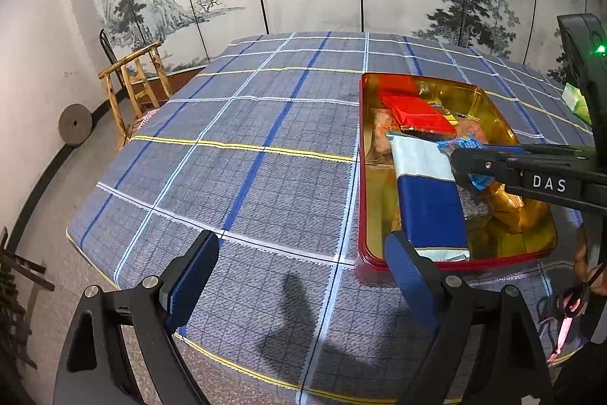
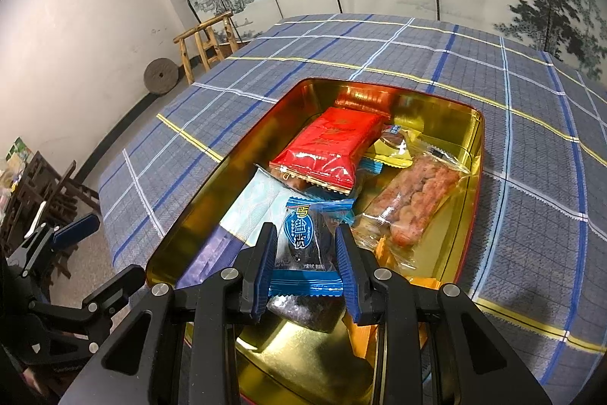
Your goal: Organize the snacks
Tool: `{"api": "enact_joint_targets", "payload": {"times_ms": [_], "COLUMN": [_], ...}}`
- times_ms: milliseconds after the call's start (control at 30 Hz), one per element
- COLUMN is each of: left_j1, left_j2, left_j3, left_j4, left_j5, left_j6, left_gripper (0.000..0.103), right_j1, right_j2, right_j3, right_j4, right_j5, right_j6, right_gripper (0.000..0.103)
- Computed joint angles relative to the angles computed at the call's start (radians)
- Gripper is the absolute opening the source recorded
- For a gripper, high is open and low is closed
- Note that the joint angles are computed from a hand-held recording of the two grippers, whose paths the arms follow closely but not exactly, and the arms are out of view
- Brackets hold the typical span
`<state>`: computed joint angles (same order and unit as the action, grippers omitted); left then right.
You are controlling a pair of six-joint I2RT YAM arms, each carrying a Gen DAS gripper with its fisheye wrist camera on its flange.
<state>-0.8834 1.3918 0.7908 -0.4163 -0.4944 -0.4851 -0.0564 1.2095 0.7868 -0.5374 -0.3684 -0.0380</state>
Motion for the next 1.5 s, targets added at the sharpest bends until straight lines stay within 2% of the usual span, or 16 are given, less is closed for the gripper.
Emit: {"api": "enact_joint_targets", "payload": {"times_ms": [367,533,667,700,767,833,900,1000,1067,1133,1333,1500], "left_j1": [0.021,0.011,-0.001,-0.004,-0.013,-0.028,-0.052,-0.103,-0.135,-0.164,-0.245,-0.307], "left_j2": [-0.016,-0.015,-0.027,-0.040,-0.063,-0.090,-0.116,-0.159,-0.169,-0.192,-0.291,-0.298], "left_j3": [-0.035,-0.014,-0.002,-0.004,-0.007,-0.011,-0.011,-0.005,0.014,0.025,0.029,0.072], "left_j4": [0.033,0.012,-0.004,-0.006,-0.008,-0.011,-0.020,-0.046,-0.089,-0.115,-0.149,-0.209], "left_j5": [0.001,-0.009,-0.015,-0.017,-0.026,-0.038,-0.066,-0.138,-0.196,-0.242,-0.323,-0.385], "left_j6": [0.020,0.007,-0.010,-0.016,-0.027,-0.037,-0.049,-0.079,-0.113,-0.127,-0.159,-0.199], "left_gripper": [0.087,0.087,0.087,0.087,0.087,0.087,0.087,0.087,0.095,0.096,0.099,0.100], "right_j1": [0.006,0.009,0.025,0.037,0.086,0.143,0.202,0.300,0.348,0.378,0.354,0.383], "right_j2": [0.003,0.000,-0.083,-0.125,-0.237,-0.332,-0.422,-0.513,-0.564,-0.618,-0.724,-0.776], "right_j3": [-0.003,-0.009,-0.012,-0.018,-0.037,-0.054,-0.072,-0.077,-0.076,-0.070,-0.044,-0.019], "right_j4": [0.011,0.029,0.007,0.001,-0.005,-0.015,-0.027,-0.065,-0.093,-0.120,-0.173,-0.222], "right_j5": [0.008,0.033,0.087,0.100,0.156,0.238,0.328,0.461,0.531,0.577,0.594,0.634], "right_j6": [0.009,0.022,0.033,0.034,0.034,0.040,0.052,0.071,0.086,0.107,0.113,0.125], "right_gripper": [0.034,0.034,0.034,0.037,0.049,0.081,0.089,0.091,0.092,0.094,0.098,0.099]}}
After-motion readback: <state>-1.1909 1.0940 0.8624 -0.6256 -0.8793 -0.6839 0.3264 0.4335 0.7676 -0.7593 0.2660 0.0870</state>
